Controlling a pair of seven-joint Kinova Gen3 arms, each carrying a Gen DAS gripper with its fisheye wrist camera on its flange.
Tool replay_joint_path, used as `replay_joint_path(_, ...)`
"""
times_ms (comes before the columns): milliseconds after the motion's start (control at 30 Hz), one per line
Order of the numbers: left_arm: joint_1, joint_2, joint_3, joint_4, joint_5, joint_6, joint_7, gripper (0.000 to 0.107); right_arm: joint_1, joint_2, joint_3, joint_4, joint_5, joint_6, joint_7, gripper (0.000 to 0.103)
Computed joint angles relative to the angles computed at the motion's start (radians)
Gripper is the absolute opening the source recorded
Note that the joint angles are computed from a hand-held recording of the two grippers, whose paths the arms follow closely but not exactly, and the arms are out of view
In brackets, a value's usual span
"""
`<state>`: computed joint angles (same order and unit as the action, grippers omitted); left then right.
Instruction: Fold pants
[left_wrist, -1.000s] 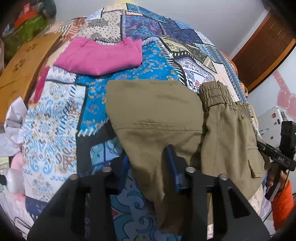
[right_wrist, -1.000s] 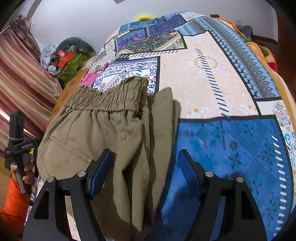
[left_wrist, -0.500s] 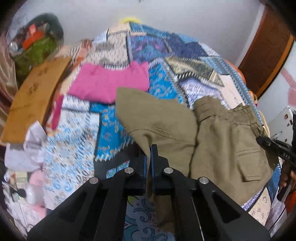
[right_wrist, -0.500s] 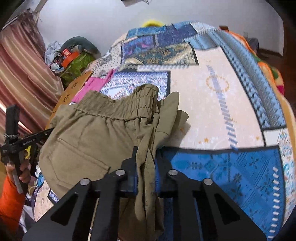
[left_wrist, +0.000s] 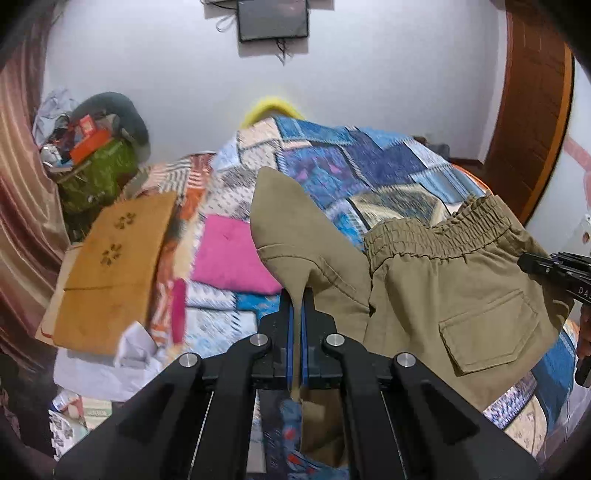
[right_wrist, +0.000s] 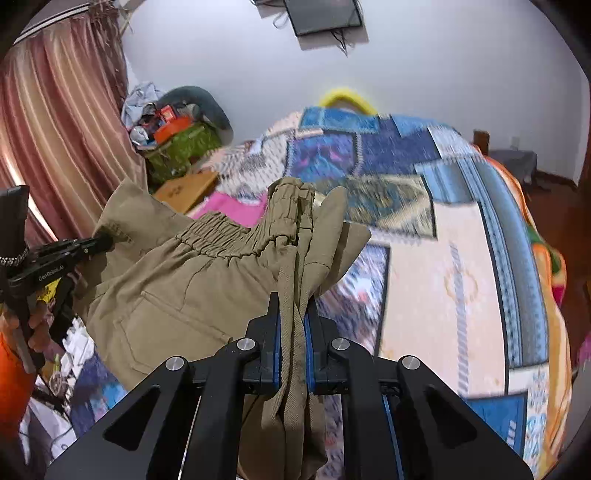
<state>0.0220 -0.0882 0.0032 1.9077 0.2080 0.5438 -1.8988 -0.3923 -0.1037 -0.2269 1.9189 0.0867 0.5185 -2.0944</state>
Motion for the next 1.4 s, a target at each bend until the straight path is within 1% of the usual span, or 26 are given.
replay_joint_path(133, -0.027, 0.045, -0.019, -0.052, 0.003, -0.011, -0.015, 0.003, -0.01, 0.063, -0.014, -0.079, 0.074, -0.007, -0.039, 0.009)
replay_joint_path(333, -0.089, 0.156, -0.025, -0.145, 0.014, -0.035, -0.03, 0.003, -0.077, 0.205, 0.028, -0.227, 0.136, -0.013, -0.057, 0.008)
replay_joint_path(500, -0.14, 0.276, -0.011, -0.243, 0.001, -0.056, -0.017, 0.003, -0.133, 0.326, 0.079, -0.338, 0.147, -0.026, -0.045, 0.008)
replay_joint_path(567, -0.158, 0.321, 0.0, -0.276, -0.003, -0.071, -0.02, 0.003, -0.141, 0.374, 0.092, -0.386, 0.134, -0.025, -0.023, 0.008)
replay_joint_path(667, -0.16, 0.399, 0.006, -0.33, -0.034, -0.091, 0.004, 0.003, -0.153, 0.439, 0.116, -0.446, 0.115, -0.029, -0.004, 0.008)
replay_joint_path(833, -0.159, 0.538, 0.02, -0.426, -0.08, -0.089, 0.032, 0.003, -0.179, 0.534, 0.161, -0.525, 0.11, -0.016, 0.006, 0.008)
replay_joint_path(933, -0.15, 0.619, 0.016, -0.484, -0.105, -0.063, 0.058, 0.003, -0.178, 0.585, 0.169, -0.569, 0.097, 0.013, 0.024, 0.008)
replay_joint_path(1067, -0.134, 0.724, -0.002, -0.571, -0.136, 0.018, 0.106, 0.003, -0.172, 0.639, 0.168, -0.605, 0.075, 0.051, 0.048, 0.009)
replay_joint_path(1133, -0.125, 0.754, -0.017, -0.591, -0.155, 0.044, 0.137, 0.006, -0.181, 0.656, 0.178, -0.614, 0.077, 0.072, 0.055, 0.009)
replay_joint_path(1200, -0.155, 0.77, 0.003, -0.599, -0.142, 0.069, 0.14, 0.013, -0.186, 0.657, 0.186, -0.602, 0.078, 0.072, 0.052, 0.009)
replay_joint_path(1233, -0.155, 0.773, -0.003, -0.61, -0.144, 0.097, 0.155, 0.014, -0.181, 0.656, 0.182, -0.599, 0.069, 0.075, 0.053, 0.009)
replay_joint_path(1267, -0.173, 0.771, 0.009, -0.612, -0.133, 0.108, 0.155, 0.017, -0.168, 0.657, 0.172, -0.6, 0.055, 0.08, 0.06, 0.01)
replay_joint_path(1300, -0.182, 0.767, 0.013, -0.613, -0.127, 0.116, 0.157, 0.022, -0.154, 0.658, 0.161, -0.603, 0.038, 0.09, 0.071, 0.012)
replay_joint_path(1333, -0.179, 0.76, 0.005, -0.611, -0.132, 0.121, 0.168, 0.026, -0.135, 0.656, 0.143, -0.604, 0.014, 0.101, 0.088, 0.017)
replay_joint_path(1367, -0.166, 0.758, -0.01, -0.613, -0.145, 0.124, 0.184, 0.037, -0.124, 0.655, 0.133, -0.603, -0.003, 0.104, 0.099, 0.018)
replay_joint_path(1400, -0.148, 0.752, -0.031, -0.607, -0.167, 0.12, 0.204, 0.046, -0.123, 0.65, 0.135, -0.598, -0.01, 0.104, 0.102, 0.018)
